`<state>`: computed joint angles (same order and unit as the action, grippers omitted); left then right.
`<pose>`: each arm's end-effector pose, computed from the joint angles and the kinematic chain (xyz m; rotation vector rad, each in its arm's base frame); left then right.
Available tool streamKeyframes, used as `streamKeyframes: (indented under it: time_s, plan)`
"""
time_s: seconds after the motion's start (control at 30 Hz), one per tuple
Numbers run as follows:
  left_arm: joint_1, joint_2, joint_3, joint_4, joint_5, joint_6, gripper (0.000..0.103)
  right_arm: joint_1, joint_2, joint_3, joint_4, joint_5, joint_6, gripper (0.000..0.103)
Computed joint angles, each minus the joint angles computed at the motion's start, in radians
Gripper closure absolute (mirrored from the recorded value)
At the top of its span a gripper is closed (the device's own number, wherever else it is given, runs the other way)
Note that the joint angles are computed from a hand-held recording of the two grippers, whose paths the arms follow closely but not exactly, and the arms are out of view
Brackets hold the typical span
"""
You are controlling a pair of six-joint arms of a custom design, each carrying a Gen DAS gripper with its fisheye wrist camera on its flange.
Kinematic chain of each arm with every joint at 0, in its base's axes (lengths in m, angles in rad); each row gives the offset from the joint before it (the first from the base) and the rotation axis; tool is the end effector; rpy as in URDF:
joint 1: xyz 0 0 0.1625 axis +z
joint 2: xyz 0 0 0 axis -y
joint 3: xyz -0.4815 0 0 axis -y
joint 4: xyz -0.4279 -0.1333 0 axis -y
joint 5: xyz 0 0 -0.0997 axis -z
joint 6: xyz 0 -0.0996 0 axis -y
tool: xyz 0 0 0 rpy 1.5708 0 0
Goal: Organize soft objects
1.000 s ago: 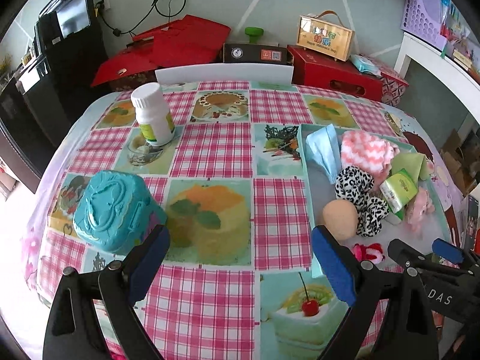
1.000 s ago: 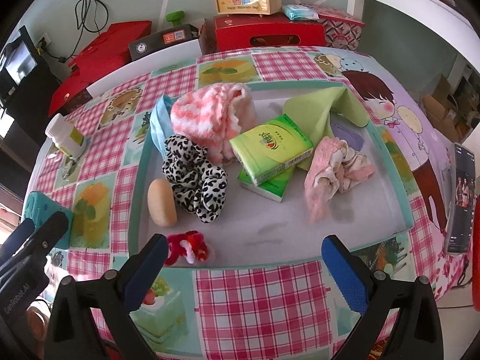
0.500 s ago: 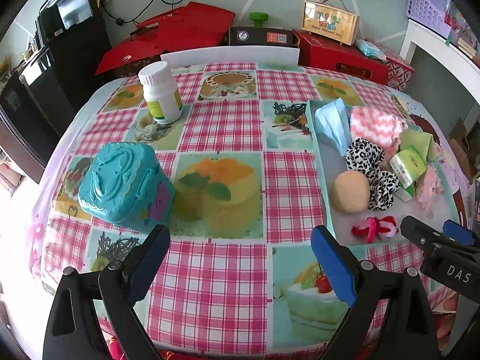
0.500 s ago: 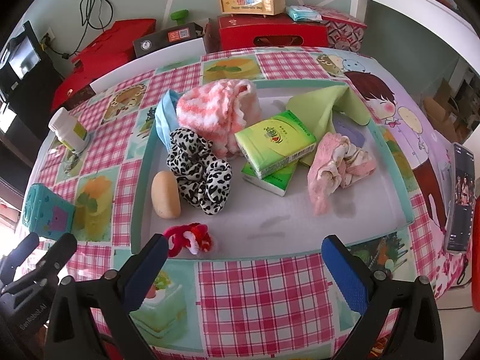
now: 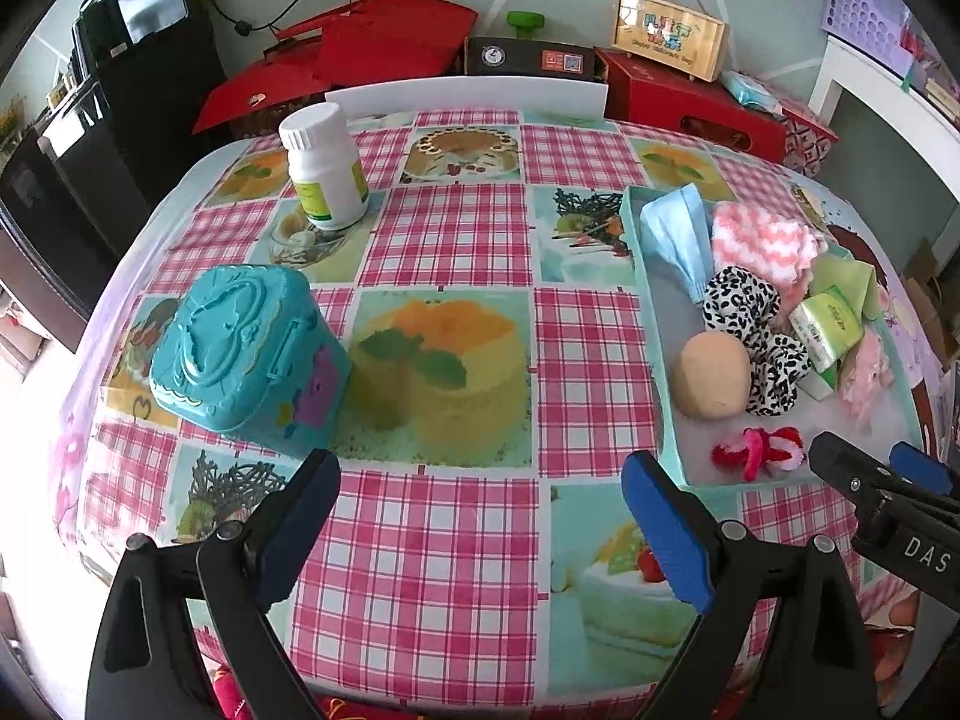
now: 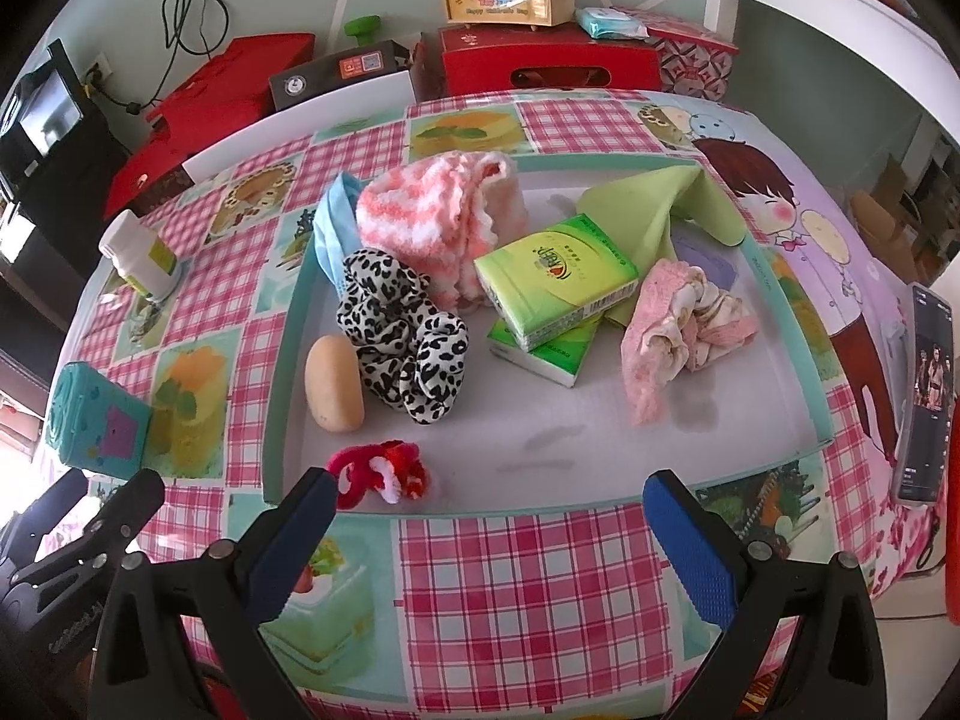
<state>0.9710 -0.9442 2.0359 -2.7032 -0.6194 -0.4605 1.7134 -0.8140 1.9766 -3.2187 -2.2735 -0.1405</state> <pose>-0.1513 -0.6011 0.1191 0.1338 2.2595 -0.6293 0.1569 -0.6080 0.0991 0.1219 -2.3860 0.5899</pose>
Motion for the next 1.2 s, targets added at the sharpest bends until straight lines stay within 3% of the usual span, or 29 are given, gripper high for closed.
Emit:
streamKeyframes:
  time_s: [1.2]
  plan:
    - [0.006, -0.002, -0.006, 0.019, -0.013, -0.016, 0.008, -0.004, 0.005, -0.011, 0.036, 0.007, 0.014, 0.000]
